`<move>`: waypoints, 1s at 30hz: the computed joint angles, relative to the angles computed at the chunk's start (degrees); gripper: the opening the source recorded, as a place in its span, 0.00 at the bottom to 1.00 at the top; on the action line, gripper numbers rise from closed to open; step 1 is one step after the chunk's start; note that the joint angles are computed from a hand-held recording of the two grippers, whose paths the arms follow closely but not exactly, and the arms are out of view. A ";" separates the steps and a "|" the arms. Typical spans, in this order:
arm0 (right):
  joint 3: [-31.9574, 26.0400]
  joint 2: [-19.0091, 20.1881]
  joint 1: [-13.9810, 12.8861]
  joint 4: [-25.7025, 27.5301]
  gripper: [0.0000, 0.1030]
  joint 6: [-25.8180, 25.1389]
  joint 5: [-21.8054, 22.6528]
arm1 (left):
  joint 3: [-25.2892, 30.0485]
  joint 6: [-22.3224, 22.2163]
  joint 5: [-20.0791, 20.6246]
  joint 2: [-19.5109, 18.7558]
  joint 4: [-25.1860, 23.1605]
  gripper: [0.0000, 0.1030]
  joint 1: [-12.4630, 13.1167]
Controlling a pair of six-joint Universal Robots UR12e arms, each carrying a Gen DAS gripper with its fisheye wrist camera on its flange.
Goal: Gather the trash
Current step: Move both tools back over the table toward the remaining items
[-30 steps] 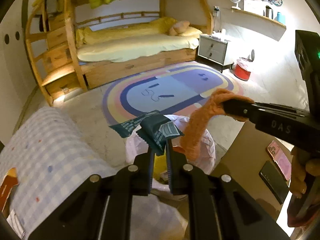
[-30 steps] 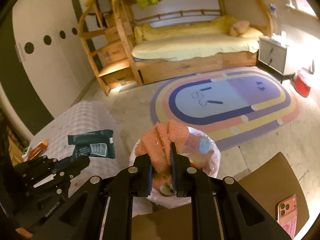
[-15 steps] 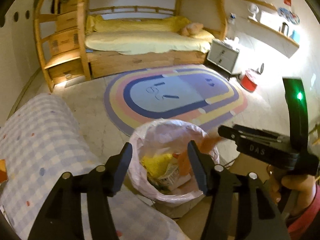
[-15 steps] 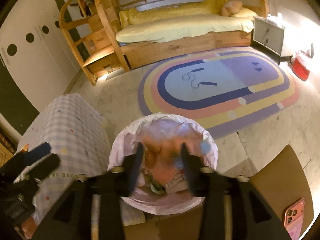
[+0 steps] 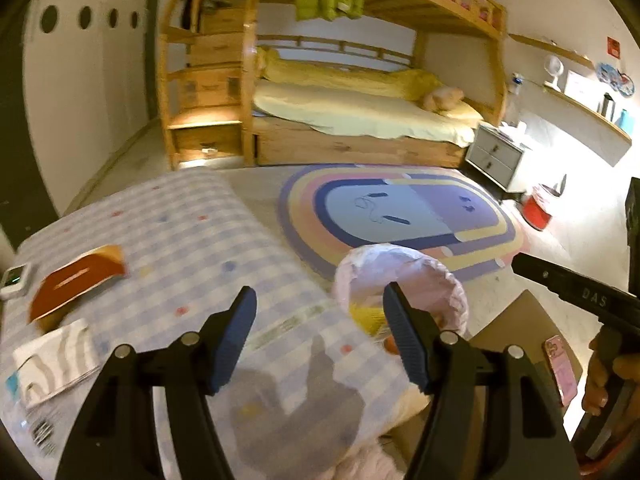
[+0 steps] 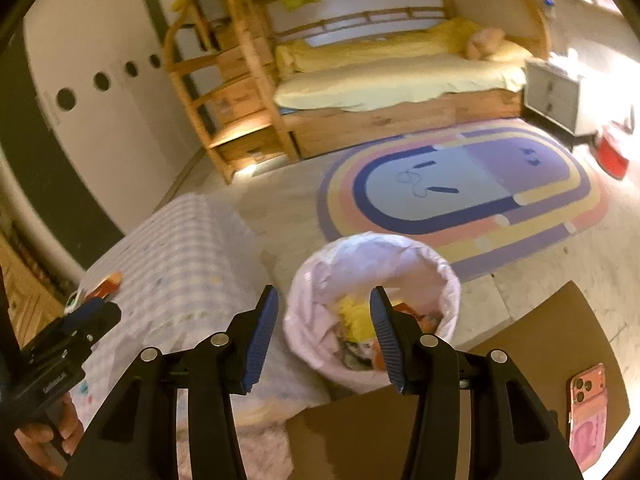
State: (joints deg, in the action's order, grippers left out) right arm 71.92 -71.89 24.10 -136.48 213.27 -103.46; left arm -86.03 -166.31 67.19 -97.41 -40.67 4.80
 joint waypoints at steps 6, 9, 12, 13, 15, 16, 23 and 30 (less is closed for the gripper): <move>-3.57 2.25 3.35 -1.29 0.48 -6.13 0.84 | -5.29 -3.17 3.03 4.66 4.69 0.66 3.48; -6.08 3.98 5.27 -1.49 0.48 -9.93 1.59 | -7.82 -5.03 4.54 6.83 6.09 0.66 5.62; -8.87 5.82 6.97 -1.44 0.48 -13.81 3.23 | -10.37 -7.74 5.12 9.20 7.55 0.66 8.39; -9.67 6.37 7.46 -1.52 0.48 -14.81 3.56 | -11.04 -8.58 5.46 9.84 8.07 0.66 9.12; -10.75 7.18 8.14 -1.77 0.48 -15.90 3.91 | -12.42 -10.12 6.69 11.11 9.33 0.66 10.81; -11.66 7.92 8.55 -2.15 0.48 -16.77 4.49 | -12.93 -10.72 7.53 11.60 9.82 0.66 11.41; -17.44 12.53 9.58 -2.09 0.48 -19.34 7.67 | -14.92 -15.90 13.52 12.83 12.53 0.70 14.46; -23.72 17.72 10.08 2.48 0.48 -22.09 12.44 | -14.23 -19.33 18.01 11.44 11.48 0.72 14.69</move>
